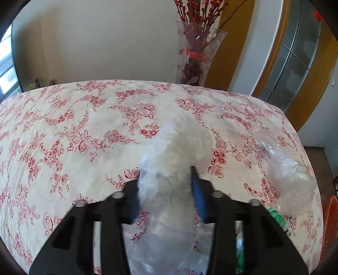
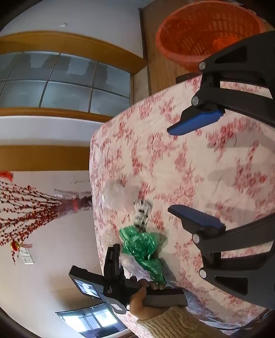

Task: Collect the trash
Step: 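Grasp the clear bubble wrap with the left tool while the right tool grasps the green bag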

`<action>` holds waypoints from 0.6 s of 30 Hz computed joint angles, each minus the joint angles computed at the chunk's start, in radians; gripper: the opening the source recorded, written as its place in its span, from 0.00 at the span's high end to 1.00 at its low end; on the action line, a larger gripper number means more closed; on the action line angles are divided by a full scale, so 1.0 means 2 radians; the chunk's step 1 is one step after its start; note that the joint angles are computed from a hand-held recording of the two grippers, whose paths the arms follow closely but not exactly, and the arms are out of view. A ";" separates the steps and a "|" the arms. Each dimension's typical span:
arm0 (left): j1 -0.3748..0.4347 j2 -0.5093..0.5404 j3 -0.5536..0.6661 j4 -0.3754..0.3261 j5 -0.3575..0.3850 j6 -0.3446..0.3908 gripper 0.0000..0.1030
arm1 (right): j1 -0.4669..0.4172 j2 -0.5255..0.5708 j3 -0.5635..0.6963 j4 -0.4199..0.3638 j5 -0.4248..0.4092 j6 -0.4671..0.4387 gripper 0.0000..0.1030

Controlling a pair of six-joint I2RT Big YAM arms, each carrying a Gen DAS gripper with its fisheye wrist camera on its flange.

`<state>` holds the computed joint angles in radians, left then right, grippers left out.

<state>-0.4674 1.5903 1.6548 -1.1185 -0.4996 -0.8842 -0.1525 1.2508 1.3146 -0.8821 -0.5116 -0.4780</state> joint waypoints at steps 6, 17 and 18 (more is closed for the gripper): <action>-0.005 -0.043 -0.042 0.001 -0.040 -0.007 0.71 | 0.035 -0.004 0.003 -0.010 0.003 0.008 0.35; -0.008 -0.145 -0.124 -0.042 -0.118 -0.059 0.71 | 0.147 0.009 0.015 -0.025 0.011 0.066 0.47; -0.008 -0.150 -0.129 -0.043 -0.120 -0.060 0.71 | 0.159 0.011 0.015 -0.023 0.019 0.071 0.51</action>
